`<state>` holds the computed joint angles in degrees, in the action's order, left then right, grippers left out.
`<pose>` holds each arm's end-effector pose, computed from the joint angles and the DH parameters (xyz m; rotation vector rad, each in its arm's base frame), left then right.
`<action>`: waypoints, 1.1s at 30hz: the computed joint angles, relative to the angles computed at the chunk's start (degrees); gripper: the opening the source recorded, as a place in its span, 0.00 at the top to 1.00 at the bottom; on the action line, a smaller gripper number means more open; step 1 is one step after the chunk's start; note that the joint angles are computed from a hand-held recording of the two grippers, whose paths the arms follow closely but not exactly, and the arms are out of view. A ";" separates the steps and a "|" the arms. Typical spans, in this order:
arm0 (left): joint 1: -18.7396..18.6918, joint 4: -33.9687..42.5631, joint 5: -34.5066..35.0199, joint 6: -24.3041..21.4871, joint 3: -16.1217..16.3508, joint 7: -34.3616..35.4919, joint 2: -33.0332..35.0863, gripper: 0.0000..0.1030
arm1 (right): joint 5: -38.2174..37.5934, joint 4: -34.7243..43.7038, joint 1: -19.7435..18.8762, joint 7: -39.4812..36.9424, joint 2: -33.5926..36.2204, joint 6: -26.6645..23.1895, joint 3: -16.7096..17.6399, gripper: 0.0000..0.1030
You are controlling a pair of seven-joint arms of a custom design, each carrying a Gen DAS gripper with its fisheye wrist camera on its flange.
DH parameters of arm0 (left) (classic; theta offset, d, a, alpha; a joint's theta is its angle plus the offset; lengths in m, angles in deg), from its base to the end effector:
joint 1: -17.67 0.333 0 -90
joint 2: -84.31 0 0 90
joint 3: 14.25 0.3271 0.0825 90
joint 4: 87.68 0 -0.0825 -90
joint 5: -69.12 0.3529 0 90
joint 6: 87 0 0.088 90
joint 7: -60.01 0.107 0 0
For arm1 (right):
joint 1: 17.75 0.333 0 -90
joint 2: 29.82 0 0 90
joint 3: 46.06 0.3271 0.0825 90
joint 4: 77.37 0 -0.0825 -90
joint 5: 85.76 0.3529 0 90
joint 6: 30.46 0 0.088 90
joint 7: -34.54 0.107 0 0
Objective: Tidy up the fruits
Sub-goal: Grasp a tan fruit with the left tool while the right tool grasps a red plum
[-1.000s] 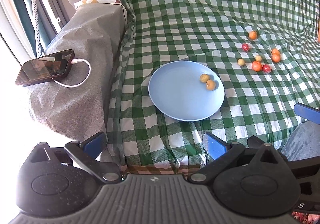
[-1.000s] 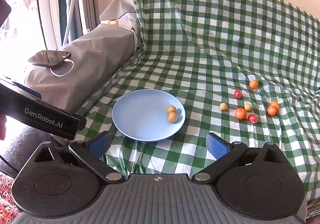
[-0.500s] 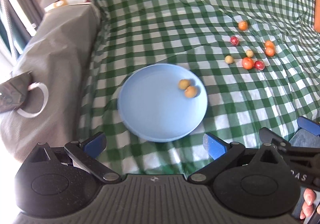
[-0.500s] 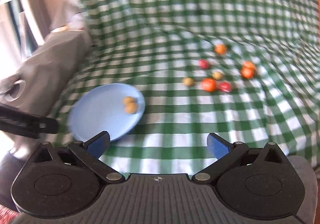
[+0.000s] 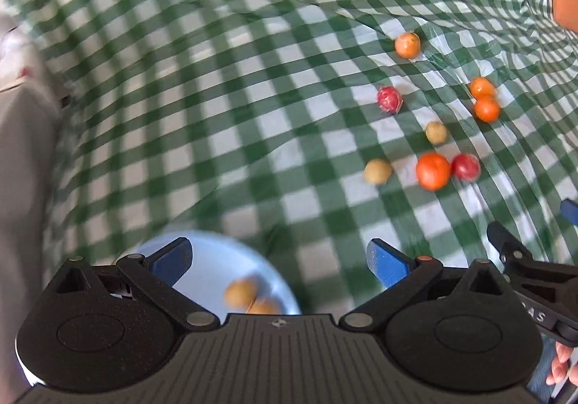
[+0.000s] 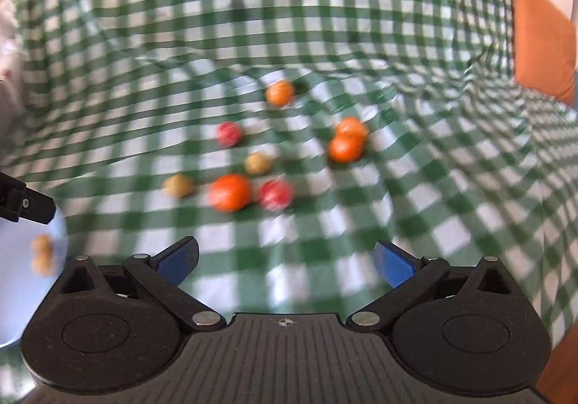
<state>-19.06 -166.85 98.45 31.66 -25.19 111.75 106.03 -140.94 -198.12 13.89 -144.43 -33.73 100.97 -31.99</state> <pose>0.4918 -0.4658 0.5541 -1.5768 2.1737 -0.4072 0.3804 0.3677 0.5055 -1.5596 1.9310 -0.8553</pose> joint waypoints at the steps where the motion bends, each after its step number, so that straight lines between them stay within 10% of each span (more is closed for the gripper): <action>1: 0.19 2.84 -0.48 0.17 -0.11 1.40 2.73 0.00 | -1.67 0.48 -0.55 0.45 1.35 -0.13 -0.40 0.01; 11: -3.54 34.37 -8.79 -6.45 4.47 14.84 26.91 0.00 | -9.29 3.24 -3.19 3.49 10.90 9.76 -6.97 0.03; 15: -3.21 31.97 -11.24 -2.48 5.27 13.29 25.94 0.07 | -11.20 3.77 -2.74 5.05 11.57 9.20 -7.63 0.04; 18: -1.92 25.50 -13.15 3.09 3.85 14.88 22.32 0.61 | -13.78 3.45 -2.75 5.89 11.33 11.36 -7.86 0.30; 19: -2.05 25.75 -13.55 2.86 3.58 15.85 22.12 0.72 | -14.75 3.15 -2.63 5.73 10.80 12.28 -7.72 0.57; 20: -2.41 27.27 -13.89 1.52 3.60 16.33 22.68 0.72 | -15.49 3.18 -2.59 5.40 10.75 12.89 -7.60 0.71; 33: -3.14 9.69 -7.68 7.88 4.27 9.47 7.68 0.72 | -14.36 -0.09 -2.82 15.17 7.48 4.39 -6.47 0.71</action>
